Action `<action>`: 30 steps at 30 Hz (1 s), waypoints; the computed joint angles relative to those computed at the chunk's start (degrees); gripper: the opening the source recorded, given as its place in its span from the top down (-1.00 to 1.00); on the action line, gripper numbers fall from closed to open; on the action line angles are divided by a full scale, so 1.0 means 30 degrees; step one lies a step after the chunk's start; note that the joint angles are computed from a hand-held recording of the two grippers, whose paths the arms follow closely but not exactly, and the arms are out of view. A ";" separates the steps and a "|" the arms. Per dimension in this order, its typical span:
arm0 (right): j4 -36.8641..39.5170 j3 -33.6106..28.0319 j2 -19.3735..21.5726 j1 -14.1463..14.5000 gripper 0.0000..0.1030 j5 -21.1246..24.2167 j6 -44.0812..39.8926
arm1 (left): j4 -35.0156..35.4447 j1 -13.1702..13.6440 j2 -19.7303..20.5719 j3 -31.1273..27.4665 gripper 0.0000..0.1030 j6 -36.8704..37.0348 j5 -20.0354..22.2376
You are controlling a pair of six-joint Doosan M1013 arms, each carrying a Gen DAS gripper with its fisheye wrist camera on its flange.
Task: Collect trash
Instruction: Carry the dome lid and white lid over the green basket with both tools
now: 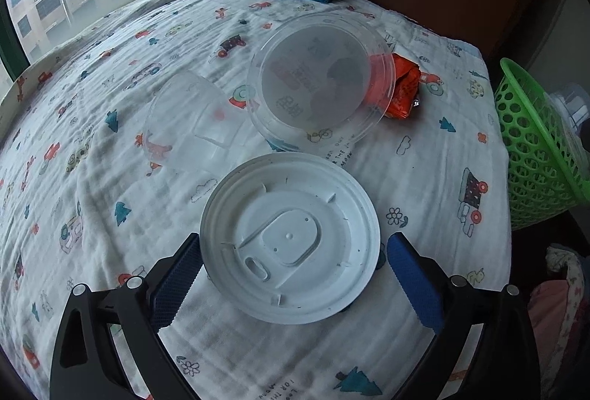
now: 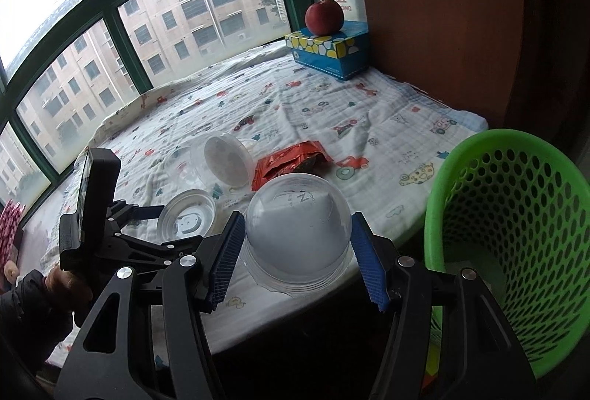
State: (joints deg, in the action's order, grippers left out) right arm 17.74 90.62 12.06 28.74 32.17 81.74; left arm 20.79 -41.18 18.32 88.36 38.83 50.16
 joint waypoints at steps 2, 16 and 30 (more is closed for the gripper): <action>-0.0356 0.0057 -0.0073 -0.0030 -0.14 -0.0078 0.0313 | -0.0035 0.0041 0.0100 -0.0062 -0.86 -0.0057 0.0169; -0.3085 0.0958 -0.0923 -0.0835 -0.14 -0.0774 0.3491 | 0.1620 -0.0605 -0.0166 -0.0100 -0.74 -0.1181 0.0179; -0.5719 0.1419 -0.0994 -0.2092 -0.15 0.0034 0.6582 | 0.1708 -0.1469 0.0194 -0.2547 -0.73 0.0337 -0.0605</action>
State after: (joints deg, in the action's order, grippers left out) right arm 0.58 94.87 9.08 22.47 32.28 101.48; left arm 25.91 -45.59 18.90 80.72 39.84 48.35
